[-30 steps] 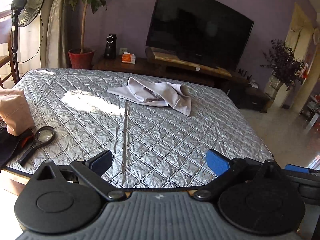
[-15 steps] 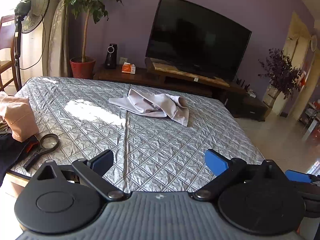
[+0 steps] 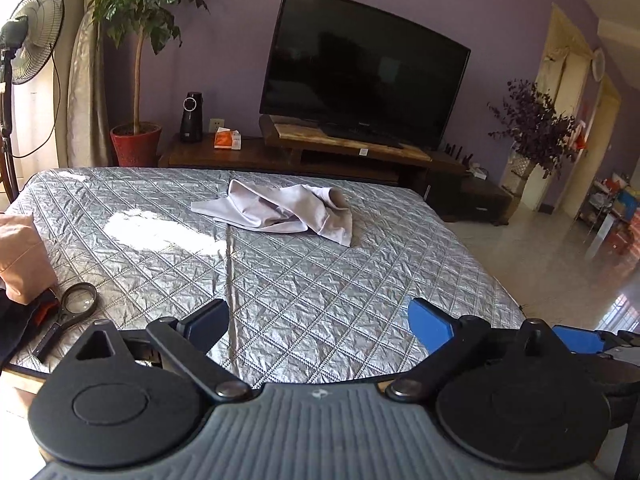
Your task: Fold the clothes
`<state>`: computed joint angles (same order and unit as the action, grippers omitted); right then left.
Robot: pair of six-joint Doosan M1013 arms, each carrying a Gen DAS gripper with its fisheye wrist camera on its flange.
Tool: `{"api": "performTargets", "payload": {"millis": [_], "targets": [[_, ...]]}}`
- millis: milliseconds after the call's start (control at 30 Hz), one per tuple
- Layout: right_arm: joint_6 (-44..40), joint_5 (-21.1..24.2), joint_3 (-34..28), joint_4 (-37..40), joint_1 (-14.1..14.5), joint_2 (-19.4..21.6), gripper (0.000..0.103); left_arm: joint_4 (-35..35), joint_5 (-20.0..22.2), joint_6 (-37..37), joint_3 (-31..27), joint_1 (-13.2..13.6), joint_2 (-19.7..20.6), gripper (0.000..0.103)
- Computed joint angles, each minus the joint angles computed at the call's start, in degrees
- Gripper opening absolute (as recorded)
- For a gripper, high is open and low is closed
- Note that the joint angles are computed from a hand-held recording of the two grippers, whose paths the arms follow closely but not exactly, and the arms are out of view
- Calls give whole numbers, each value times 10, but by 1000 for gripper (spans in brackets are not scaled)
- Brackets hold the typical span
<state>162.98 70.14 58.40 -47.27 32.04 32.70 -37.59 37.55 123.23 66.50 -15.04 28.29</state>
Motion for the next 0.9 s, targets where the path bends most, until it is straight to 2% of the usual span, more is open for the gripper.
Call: {"api": "performTargets", "payload": {"millis": [100,167,233,300,333,367,433,533,567,600,667,733,900], "targets": [[-2,-1,1,3,-1,1,102,-13,-7,21,6,-1,-2,82],[-4,-1,1,5,-1,2,102,3,-8,12,5,-3,-2,63],[-1,-6,3,8,-2,1,102,31,-10,-19,4,-7,-1,51],[4,-11,7,10,-3,1,102,63,-13,-58,3,-10,-1,49],[5,-11,8,10,-3,1,102,76,-9,-69,-1,-10,1,44],[6,-12,10,11,-4,0,102,88,-4,-79,-4,-11,3,43],[11,-16,14,13,-5,0,102,121,-11,-102,-5,-15,3,45],[17,-20,18,21,-7,-1,102,151,1,-122,-15,-17,10,59],[18,-18,18,21,-8,0,102,173,4,-140,-19,-18,13,70],[19,-16,19,22,-8,0,102,193,7,-156,-23,-20,15,77],[25,-18,23,26,-10,-1,102,175,12,-149,-25,-15,18,95],[25,-19,24,31,-12,0,102,138,28,-126,-33,-9,25,97],[16,-23,21,35,-16,5,102,129,27,-115,-35,-11,31,94]]}}
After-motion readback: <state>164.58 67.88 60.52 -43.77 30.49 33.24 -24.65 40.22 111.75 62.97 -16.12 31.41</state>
